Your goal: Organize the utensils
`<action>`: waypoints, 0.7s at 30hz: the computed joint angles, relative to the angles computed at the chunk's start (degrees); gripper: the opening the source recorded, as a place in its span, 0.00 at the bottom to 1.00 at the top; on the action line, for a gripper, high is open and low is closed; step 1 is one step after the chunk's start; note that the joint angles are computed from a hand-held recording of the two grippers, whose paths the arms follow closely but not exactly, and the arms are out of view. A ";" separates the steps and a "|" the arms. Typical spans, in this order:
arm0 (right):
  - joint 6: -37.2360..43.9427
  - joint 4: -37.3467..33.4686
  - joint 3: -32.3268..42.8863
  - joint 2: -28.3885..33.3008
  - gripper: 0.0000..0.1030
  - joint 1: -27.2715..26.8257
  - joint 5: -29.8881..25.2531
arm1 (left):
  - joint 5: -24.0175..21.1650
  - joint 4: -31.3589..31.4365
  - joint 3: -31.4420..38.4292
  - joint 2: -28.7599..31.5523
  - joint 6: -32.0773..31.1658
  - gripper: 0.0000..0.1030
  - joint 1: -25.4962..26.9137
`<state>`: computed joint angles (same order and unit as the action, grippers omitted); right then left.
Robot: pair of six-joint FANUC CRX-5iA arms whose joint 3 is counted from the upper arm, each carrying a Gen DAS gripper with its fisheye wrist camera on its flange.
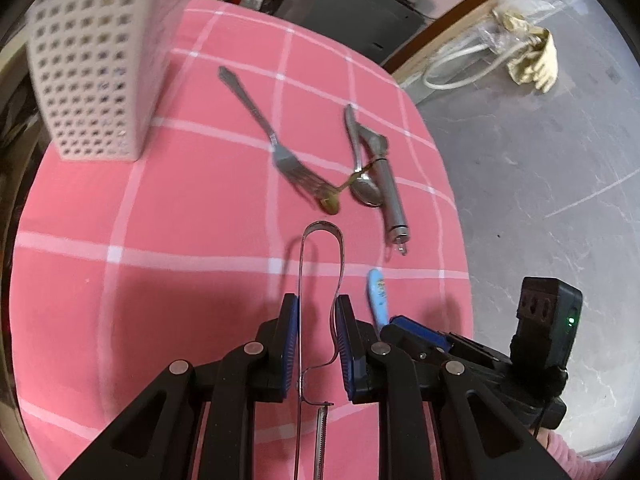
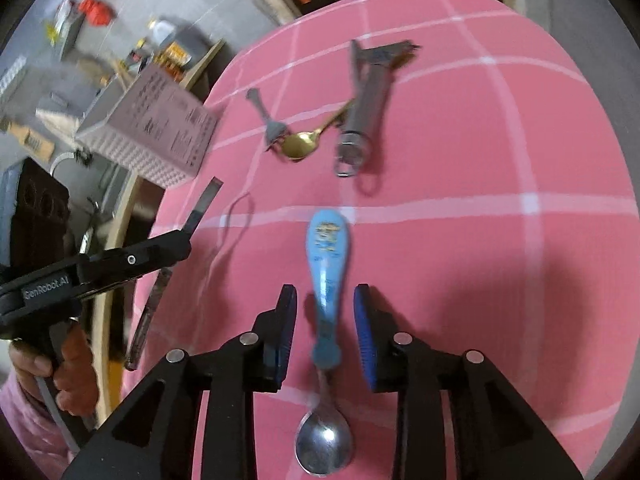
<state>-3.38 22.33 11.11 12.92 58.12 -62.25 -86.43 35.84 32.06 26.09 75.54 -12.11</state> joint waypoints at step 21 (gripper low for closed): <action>-20.41 30.20 -10.88 -5.51 0.14 3.06 4.85 | 3.50 3.53 -4.10 -3.42 -0.82 0.17 2.27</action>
